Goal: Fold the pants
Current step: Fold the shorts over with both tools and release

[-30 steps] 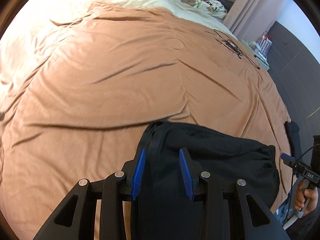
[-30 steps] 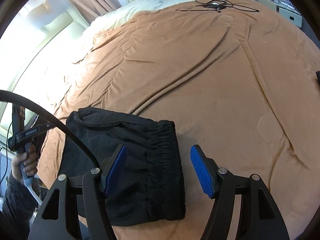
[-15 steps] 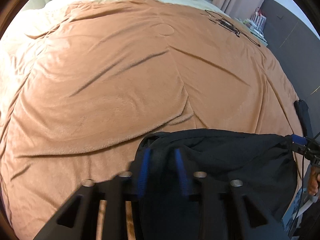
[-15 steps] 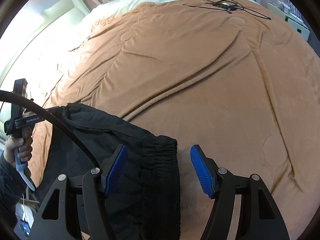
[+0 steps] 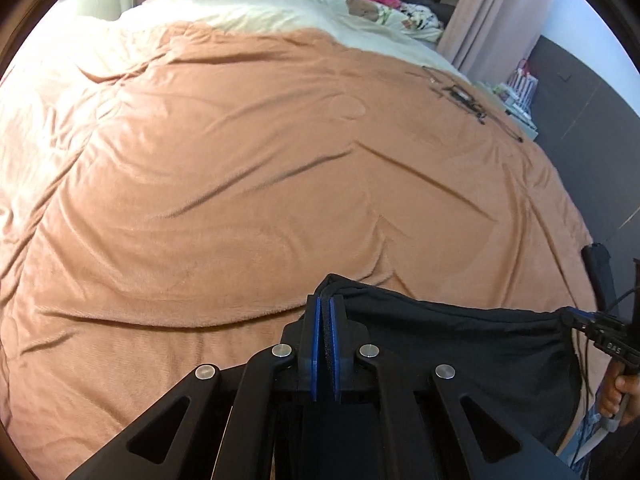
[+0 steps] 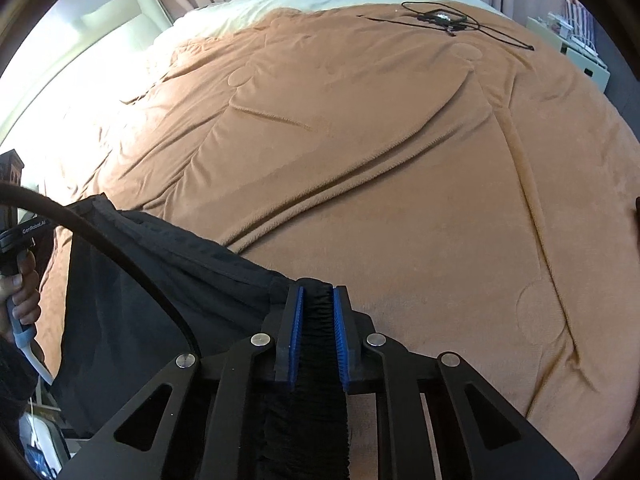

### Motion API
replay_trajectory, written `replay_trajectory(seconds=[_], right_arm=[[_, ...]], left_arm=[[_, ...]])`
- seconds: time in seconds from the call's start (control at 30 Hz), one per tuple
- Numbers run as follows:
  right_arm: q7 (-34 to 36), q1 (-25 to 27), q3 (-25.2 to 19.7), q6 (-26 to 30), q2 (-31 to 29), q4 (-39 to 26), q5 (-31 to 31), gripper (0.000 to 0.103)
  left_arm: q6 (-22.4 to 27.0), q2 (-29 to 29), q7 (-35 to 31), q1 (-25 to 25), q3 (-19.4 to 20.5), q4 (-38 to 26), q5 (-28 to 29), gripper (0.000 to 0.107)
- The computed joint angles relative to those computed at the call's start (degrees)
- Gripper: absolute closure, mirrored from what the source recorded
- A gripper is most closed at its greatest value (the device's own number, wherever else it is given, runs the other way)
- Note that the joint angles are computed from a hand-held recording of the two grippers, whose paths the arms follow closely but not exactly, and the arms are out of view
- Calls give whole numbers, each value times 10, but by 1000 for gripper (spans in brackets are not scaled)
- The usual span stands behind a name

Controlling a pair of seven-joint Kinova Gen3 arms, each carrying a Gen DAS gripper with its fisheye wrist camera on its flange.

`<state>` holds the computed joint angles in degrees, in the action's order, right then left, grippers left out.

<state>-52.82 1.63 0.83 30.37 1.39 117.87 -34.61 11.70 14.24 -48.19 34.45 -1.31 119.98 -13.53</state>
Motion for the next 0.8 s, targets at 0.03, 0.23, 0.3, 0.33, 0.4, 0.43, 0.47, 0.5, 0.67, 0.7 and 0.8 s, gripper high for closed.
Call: replay_trajectory(seconds=[0.03, 0.23, 0.3, 0.33, 0.4, 0.43, 0.47, 0.5, 0.67, 0.7, 0.8], right_arm=[[-12, -3, -2, -7, 2, 0, 9, 91], [-74, -13, -12, -17, 29, -13, 63, 91], [-93, -17, -17, -26, 37, -14, 80, 91], [-100, -17, -19, -25, 40, -18, 85, 91], [-101, -11, -24, -20, 51, -27, 81, 89], [-99, -9, -23, -17, 53, -30, 76, 89], [-89, 2, -30, -13, 53, -32, 63, 87], [-73, 12, -33, -8, 51, -31, 44, 87], [3, 29, -25, 2, 7, -4, -30, 68], [24, 28, -20, 4, -4, 5, -48, 65], [38, 9, -5, -3, -42, 32, -59, 61]], left_arm=[[3, 6, -2, -2, 2, -4, 2, 102], [32, 59, -23, -20, 20, -44, 23, 102], [45, 75, -29, -20, 19, -55, 26, 102], [50, 81, -30, -20, 19, -59, 29, 101], [60, 88, -33, -22, 20, -65, 35, 96], [61, 86, -35, -26, 23, -65, 39, 96], [68, 83, -40, -34, 30, -67, 47, 93], [74, 79, -41, -38, 33, -68, 51, 90], [82, 26, -26, -38, 32, -36, 47, 68], [81, 13, -24, -39, 35, -27, 46, 67], [81, -24, 0, -30, 35, 2, 25, 63]])
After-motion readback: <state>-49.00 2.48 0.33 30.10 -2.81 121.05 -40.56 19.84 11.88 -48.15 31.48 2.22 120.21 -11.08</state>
